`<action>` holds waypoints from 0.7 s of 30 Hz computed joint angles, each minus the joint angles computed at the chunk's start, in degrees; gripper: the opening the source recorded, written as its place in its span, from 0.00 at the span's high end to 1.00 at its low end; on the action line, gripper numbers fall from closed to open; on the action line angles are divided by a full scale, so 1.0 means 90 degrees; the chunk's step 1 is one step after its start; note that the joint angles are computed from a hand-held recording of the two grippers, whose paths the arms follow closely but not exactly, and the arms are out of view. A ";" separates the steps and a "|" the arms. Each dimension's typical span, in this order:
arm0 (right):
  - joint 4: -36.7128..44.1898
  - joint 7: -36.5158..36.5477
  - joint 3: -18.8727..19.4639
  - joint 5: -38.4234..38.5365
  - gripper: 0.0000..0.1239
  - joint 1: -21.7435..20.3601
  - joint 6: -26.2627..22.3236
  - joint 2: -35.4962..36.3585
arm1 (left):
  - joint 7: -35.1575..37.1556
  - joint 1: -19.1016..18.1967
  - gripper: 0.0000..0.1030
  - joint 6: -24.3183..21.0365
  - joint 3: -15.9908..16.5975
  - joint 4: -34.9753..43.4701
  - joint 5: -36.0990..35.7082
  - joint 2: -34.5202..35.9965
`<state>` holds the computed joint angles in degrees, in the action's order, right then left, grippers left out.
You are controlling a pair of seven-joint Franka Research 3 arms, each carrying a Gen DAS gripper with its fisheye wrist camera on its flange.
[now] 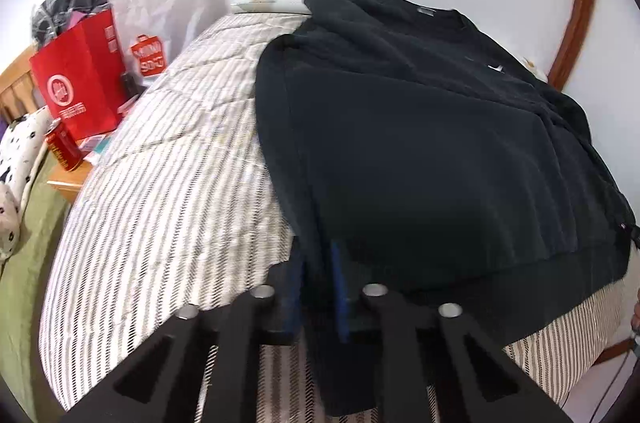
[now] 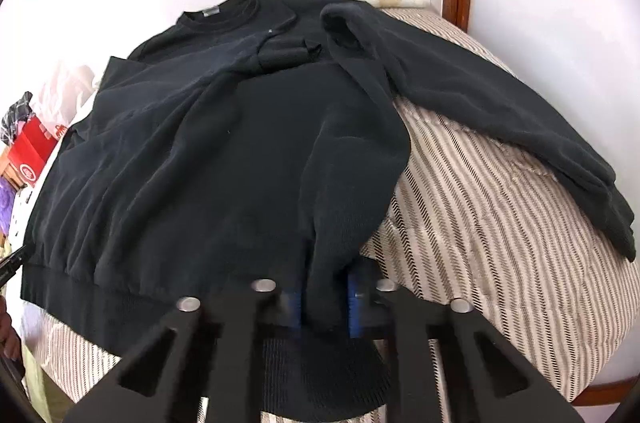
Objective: Fold small clothes
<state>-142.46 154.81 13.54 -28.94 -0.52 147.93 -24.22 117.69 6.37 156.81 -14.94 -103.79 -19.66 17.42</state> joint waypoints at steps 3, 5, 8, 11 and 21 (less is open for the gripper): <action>-0.0131 -0.0098 -0.0064 0.0119 0.91 0.0050 0.0119 -0.0199 | -0.0034 0.0105 0.91 -0.0333 -0.0020 0.0069 -0.0244 -0.0036; -0.0192 -0.0336 -0.0117 0.0350 0.92 0.0154 0.0011 -0.0302 | 0.0010 0.0131 0.92 -0.0411 -0.0002 0.0005 -0.0374 -0.0128; -0.0323 -0.0505 -0.0069 0.0534 0.92 0.0191 -0.0063 -0.0518 | 0.0214 0.0129 0.92 -0.0367 0.0046 -0.0231 -0.0509 -0.0350; -0.0373 -0.0693 -0.0018 0.0741 0.92 0.0235 -0.0220 -0.0671 | 0.0470 0.0125 0.92 -0.0412 0.0119 -0.0489 -0.0693 -0.0585; 0.0062 -0.1115 -0.0069 0.1038 0.83 0.0293 -0.0830 -0.0421 | 0.0572 -0.0126 0.86 -0.0552 0.0398 -0.0650 -0.0714 -0.0738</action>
